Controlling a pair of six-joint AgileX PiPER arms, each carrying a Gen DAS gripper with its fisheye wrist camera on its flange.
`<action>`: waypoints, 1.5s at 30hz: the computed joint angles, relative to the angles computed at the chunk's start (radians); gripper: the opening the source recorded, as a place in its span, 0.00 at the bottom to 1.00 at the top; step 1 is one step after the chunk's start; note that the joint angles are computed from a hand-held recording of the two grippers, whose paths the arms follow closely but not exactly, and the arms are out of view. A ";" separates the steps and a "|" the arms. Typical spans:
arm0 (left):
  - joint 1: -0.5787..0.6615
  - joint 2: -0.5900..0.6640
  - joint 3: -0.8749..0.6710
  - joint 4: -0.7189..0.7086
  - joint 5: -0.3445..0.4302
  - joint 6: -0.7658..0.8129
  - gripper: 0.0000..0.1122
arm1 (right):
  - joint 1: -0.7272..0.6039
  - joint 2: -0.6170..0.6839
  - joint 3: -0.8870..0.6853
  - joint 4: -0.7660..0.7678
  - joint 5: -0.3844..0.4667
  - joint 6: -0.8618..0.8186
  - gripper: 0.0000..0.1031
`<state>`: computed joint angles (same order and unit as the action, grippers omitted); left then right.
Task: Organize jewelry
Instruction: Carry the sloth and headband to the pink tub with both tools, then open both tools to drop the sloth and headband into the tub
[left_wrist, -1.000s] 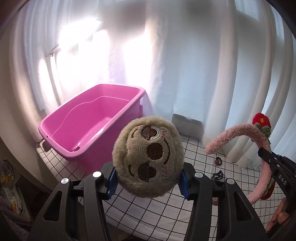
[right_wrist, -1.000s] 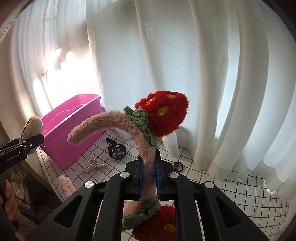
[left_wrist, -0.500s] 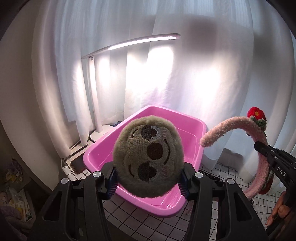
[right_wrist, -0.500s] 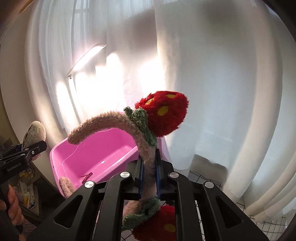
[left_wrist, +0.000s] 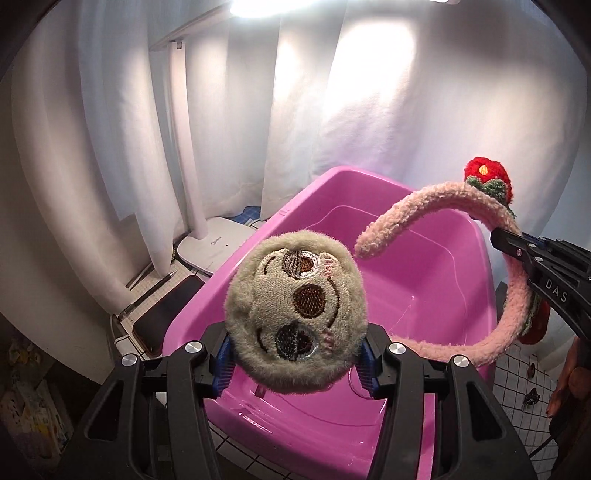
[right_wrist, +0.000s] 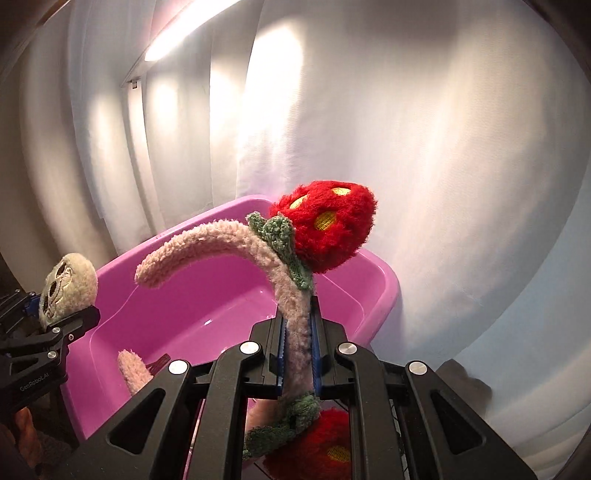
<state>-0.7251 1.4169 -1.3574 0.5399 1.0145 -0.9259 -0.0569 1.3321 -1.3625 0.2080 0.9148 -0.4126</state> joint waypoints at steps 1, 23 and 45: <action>0.017 0.012 -0.005 -0.021 -0.007 0.020 0.46 | 0.029 0.025 -0.016 -0.030 -0.001 0.030 0.11; 0.135 0.127 -0.059 -0.204 0.038 0.195 0.76 | 0.181 0.280 -0.196 -0.260 0.093 0.246 0.63; 0.012 0.039 -0.012 -0.091 0.100 0.057 0.76 | 0.106 0.061 -0.008 -0.127 0.033 0.201 0.63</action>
<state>-0.7132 1.4563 -1.3694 0.4494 1.1142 -0.8687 0.0495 1.3928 -1.3703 0.0811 0.9480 -0.2120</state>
